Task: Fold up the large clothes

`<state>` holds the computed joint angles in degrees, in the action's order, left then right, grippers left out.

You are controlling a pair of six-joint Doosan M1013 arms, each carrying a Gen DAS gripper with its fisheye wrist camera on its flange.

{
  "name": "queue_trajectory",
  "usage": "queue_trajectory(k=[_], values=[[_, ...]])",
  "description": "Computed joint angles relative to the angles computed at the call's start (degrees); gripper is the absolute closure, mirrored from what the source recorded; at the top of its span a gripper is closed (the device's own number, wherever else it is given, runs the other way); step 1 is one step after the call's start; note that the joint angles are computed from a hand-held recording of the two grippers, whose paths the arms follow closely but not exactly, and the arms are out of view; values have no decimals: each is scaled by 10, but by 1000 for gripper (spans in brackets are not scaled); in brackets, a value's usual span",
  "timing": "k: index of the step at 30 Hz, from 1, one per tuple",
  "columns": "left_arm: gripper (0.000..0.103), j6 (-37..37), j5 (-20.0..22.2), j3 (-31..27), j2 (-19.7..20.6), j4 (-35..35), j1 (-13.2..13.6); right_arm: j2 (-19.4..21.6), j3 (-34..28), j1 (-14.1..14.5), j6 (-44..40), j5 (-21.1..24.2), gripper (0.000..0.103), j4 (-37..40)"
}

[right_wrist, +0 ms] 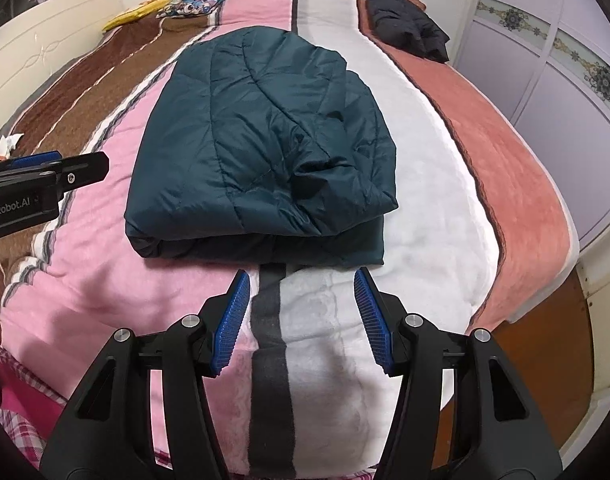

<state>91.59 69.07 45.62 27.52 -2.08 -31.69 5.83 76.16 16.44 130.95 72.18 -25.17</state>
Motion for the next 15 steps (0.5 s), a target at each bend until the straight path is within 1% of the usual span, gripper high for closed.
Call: queue_trajectory(k=[2,4,15], values=[[30,-2,0,0,0,5,-1,1,-1,0,-3,2,48,2],[33,-2,-2,3,-1,10,-2,2,-1,0,-5,3,48,3],[35,-5,-3,7,-3,18,-4,0,0,0,-2,4,48,4]])
